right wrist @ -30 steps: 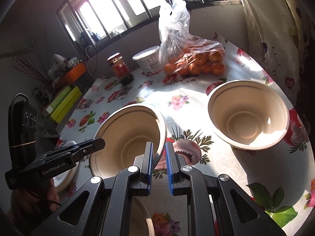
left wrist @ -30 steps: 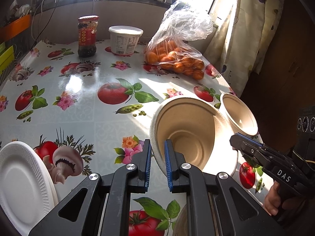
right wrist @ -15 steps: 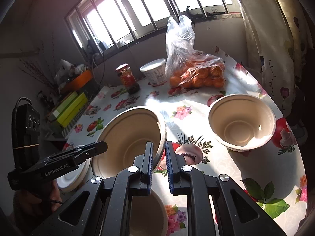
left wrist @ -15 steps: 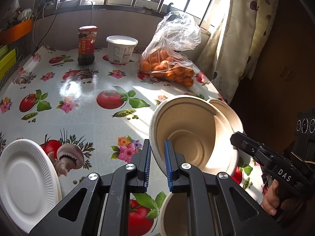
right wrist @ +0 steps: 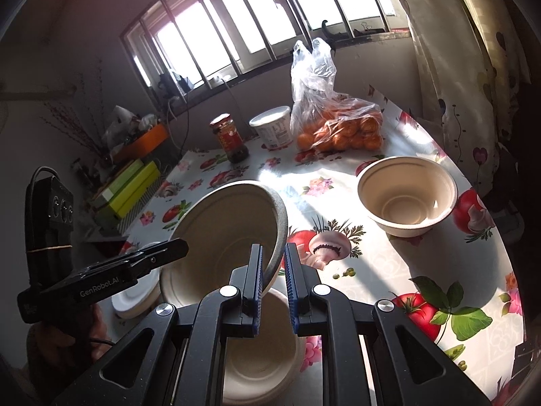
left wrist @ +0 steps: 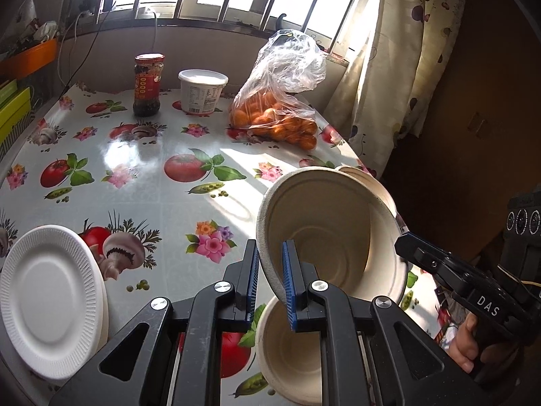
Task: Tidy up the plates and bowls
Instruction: 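Lift and carry the held beige bowls with both grippers toward the plate stack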
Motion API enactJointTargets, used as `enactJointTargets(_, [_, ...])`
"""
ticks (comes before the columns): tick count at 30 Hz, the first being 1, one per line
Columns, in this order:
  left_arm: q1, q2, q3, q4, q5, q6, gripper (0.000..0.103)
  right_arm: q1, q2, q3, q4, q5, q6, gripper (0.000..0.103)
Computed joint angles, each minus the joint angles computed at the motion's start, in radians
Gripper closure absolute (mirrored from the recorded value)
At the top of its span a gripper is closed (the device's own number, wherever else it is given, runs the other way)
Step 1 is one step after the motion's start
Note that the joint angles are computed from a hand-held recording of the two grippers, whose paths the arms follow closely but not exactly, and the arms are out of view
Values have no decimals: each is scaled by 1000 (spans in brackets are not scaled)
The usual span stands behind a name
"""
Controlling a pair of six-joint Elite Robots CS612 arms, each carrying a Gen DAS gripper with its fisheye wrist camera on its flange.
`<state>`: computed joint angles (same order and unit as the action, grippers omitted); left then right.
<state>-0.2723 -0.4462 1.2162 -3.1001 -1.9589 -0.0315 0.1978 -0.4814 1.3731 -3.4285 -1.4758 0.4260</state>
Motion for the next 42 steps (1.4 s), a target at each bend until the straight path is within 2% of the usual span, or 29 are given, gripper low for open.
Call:
enactJointTargets(21, [-3,-26,87,16,-5,32,89,16,-20,79,-6,-21,14,89])
enactJointTargets(42, [-9,-36,121,19,30,59,89,25,-20,92,27,-33,15,89])
